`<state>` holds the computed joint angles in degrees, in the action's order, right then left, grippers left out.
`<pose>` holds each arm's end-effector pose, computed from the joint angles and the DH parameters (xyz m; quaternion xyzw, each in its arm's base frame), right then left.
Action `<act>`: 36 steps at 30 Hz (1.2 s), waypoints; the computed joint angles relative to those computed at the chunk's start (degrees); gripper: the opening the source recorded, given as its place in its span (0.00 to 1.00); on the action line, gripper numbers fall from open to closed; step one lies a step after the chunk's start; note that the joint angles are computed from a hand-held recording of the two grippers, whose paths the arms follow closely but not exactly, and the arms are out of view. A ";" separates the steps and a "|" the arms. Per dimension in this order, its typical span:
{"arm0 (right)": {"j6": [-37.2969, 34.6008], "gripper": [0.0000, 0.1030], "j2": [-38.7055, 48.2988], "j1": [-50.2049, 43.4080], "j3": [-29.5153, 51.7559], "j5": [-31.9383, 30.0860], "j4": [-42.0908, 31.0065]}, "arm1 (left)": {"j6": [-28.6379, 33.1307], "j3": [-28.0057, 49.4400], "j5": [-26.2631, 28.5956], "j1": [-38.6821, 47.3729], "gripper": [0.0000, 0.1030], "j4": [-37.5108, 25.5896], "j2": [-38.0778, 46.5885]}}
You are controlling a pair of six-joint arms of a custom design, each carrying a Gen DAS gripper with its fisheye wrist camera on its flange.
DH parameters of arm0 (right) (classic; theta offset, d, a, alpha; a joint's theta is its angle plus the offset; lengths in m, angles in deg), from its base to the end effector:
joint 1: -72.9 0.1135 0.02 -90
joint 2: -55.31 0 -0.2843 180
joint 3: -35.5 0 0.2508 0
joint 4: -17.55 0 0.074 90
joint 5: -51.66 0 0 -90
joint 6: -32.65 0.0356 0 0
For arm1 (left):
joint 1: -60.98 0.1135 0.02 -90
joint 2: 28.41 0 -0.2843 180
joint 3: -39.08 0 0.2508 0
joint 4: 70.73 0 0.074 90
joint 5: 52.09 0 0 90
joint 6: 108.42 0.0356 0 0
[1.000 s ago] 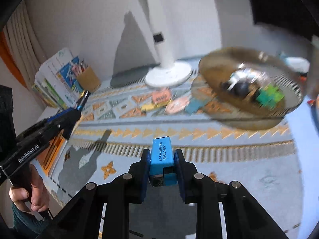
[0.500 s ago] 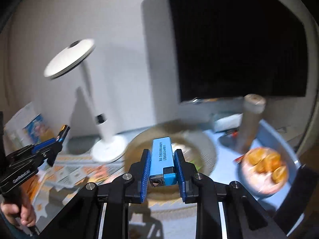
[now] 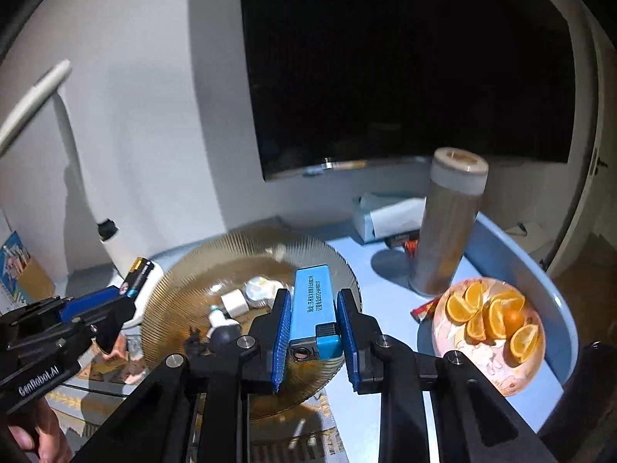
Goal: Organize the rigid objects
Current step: 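Carry both lighters over the amber bowl and release them, then withdraw both grippers from the bowl toward the remaining items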
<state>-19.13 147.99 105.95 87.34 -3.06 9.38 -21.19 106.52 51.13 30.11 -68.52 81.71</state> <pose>0.2548 0.1413 0.1557 0.1463 0.8870 -0.0363 0.4366 0.3261 -0.2044 0.1399 0.2658 0.8633 -0.2205 0.3681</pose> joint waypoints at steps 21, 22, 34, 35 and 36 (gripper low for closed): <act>9.69 0.61 -8.09 13.81 2.98 4.44 -7.90 | 1.13 -21.51 14.70 24.73 0.93 -1.40 -31.00; 10.27 0.63 -7.44 16.02 4.41 4.40 -8.23 | 1.67 -22.09 16.04 27.31 0.99 -2.86 -33.32; 12.37 0.83 12.21 28.22 16.95 0.76 -5.89 | 17.02 -31.11 21.31 47.12 0.99 -5.77 -34.41; 12.66 0.83 14.18 28.29 17.14 -0.05 -4.97 | 17.35 -32.09 19.82 46.96 0.99 -1.91 -29.46; 12.79 0.83 16.52 28.24 17.55 -0.87 -4.06 | 17.35 -32.85 18.62 46.65 0.99 1.84 -25.03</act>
<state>-6.33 164.51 134.18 104.88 -3.93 5.31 -3.84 73.68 69.75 76.76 -66.68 56.69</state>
